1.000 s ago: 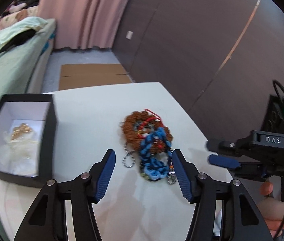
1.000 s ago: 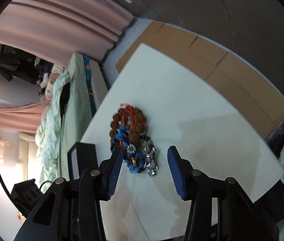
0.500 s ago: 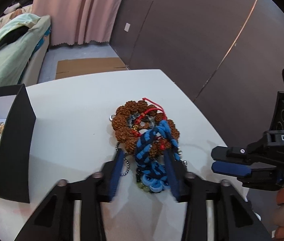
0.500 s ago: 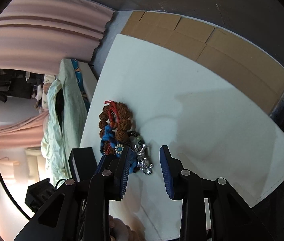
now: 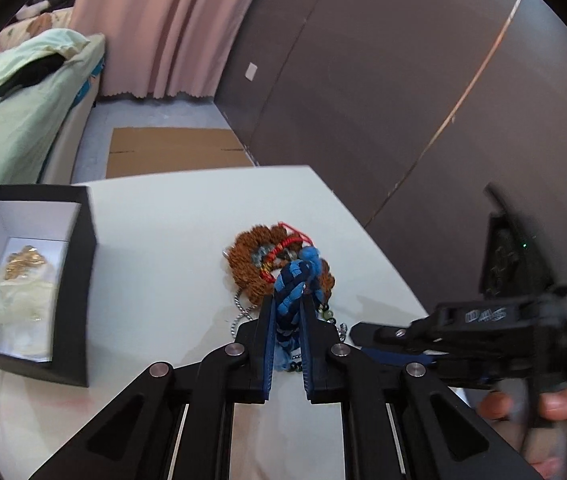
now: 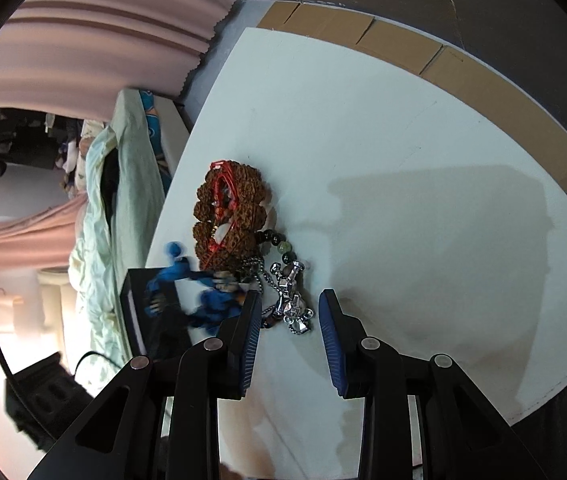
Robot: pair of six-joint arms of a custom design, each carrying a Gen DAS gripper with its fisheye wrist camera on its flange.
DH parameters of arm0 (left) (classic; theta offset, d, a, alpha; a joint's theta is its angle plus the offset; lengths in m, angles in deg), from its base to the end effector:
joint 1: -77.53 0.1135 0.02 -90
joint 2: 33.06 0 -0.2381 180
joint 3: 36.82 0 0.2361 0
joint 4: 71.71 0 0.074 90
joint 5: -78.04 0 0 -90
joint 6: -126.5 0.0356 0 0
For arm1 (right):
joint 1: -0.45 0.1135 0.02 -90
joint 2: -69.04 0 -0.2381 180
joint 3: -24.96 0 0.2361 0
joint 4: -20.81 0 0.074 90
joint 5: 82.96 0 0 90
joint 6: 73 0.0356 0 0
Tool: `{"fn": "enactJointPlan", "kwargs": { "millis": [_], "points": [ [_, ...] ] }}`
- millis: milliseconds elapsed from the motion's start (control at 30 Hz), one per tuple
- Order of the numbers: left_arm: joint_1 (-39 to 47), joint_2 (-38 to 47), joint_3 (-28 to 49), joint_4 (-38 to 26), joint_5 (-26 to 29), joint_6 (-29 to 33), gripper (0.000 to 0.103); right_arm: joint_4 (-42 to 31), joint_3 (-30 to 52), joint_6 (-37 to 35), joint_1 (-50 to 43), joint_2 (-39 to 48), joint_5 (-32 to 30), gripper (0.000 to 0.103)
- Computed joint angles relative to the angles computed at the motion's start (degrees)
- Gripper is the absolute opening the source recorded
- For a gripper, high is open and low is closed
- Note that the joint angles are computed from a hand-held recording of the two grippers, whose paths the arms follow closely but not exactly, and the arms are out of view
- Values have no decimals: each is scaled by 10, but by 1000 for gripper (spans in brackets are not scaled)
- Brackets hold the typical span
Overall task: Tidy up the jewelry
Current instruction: 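Carry the blue bracelet toward the box with the left gripper while the right gripper grasps the silver keychain, then release the blue bracelet into the box with the left gripper while the right gripper lifts the keychain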
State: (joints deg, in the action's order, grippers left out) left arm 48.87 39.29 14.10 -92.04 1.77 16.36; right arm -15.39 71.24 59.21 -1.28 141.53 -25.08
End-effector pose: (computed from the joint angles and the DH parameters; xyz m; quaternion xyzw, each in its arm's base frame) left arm 0.2141 -0.1266 0.1818 0.1160 0.9000 -0.2670 0.3244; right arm 0.2089 0.0126 0.1440 0.2880 0.8902 0.3313 0.1220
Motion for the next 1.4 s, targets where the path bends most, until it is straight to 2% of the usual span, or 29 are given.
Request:
{"fn": "enactJointPlan", "kwargs": {
  "millis": [267,633,700,733,833,1000,1033,1133,1200,1267,1333,1400],
  "points": [
    [92,-105,-9,-63,48,8,11,-20,41,-12,74,28,98,33],
    [225,-186,-3,-130,112,50,11,-95,121,-24,197,61,291,32],
    [249,-193,0,-138,123,57,11,-114,138,-19,227,72,335,30],
    [256,-190,1,-137,124,58,11,-118,141,-22,235,75,349,25],
    [284,-180,9,-142,133,73,11,-121,128,-25,237,56,347,21],
    [314,-148,18,-141,147,81,12,-88,90,-30,190,7,252,19],
    [317,-140,20,-141,150,78,13,-87,85,-34,182,-8,239,12],
    [324,-107,30,-153,139,73,23,-85,73,-40,169,-51,217,12],
    [333,-88,33,-152,148,71,24,-87,72,-45,167,-72,213,12],
    [342,-75,42,-164,152,74,30,-79,70,-41,170,-84,208,12],
    [352,-78,41,-167,162,76,61,-68,89,-40,169,-77,195,12],
    [361,-95,35,-161,169,68,75,-79,98,-48,165,-100,187,12]
  ]
}}
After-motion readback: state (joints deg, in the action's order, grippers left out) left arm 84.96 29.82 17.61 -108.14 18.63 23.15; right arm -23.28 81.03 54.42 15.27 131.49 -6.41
